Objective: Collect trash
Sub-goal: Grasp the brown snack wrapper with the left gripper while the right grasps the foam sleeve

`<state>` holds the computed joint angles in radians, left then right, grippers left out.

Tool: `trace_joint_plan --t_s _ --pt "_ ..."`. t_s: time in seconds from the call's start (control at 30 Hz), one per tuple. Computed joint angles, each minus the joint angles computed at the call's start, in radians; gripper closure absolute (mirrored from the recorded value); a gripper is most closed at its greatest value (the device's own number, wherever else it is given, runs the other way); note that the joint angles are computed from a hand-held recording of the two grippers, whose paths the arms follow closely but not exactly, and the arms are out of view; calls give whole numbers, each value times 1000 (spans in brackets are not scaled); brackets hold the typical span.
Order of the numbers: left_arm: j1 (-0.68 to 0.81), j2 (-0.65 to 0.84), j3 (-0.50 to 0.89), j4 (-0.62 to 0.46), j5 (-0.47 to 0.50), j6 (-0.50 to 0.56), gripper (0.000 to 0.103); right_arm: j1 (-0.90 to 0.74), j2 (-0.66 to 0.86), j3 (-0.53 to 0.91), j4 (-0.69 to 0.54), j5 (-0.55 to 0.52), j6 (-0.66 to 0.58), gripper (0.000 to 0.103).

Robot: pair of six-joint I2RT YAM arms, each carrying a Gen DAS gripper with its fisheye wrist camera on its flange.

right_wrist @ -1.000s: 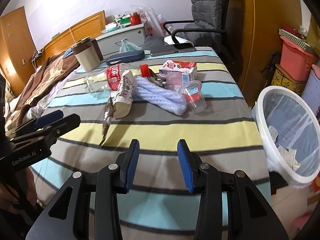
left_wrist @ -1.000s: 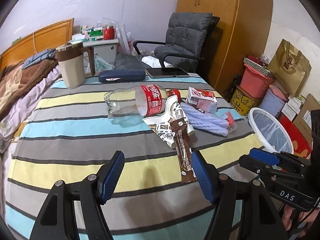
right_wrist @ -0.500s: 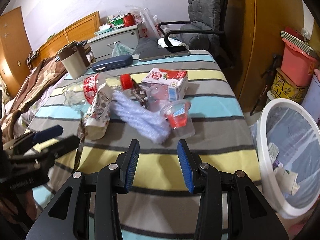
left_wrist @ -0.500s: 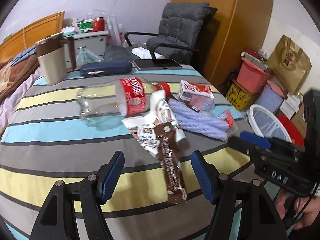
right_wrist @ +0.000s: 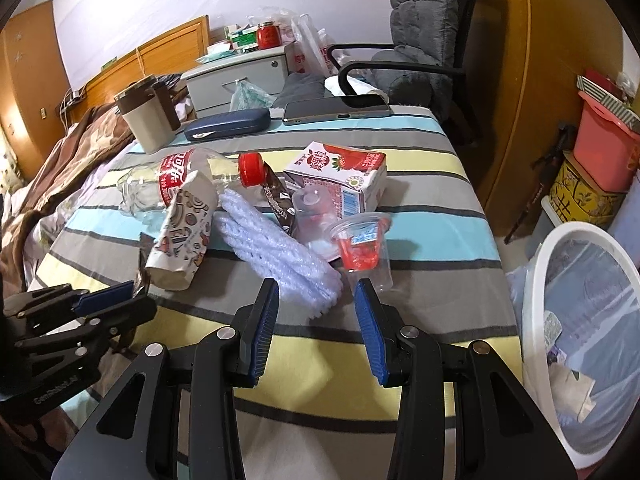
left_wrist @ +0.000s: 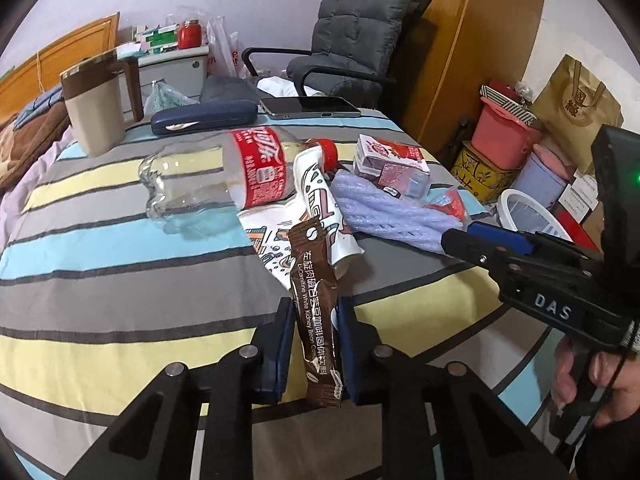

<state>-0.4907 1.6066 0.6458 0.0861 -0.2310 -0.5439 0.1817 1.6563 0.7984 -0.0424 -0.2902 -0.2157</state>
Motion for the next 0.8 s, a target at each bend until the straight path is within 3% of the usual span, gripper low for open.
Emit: trace_joint_plan --t_s 0.8 --pt "47 -69 -57 3 13 0 81 4 40 34 -27 -35 -52 61"
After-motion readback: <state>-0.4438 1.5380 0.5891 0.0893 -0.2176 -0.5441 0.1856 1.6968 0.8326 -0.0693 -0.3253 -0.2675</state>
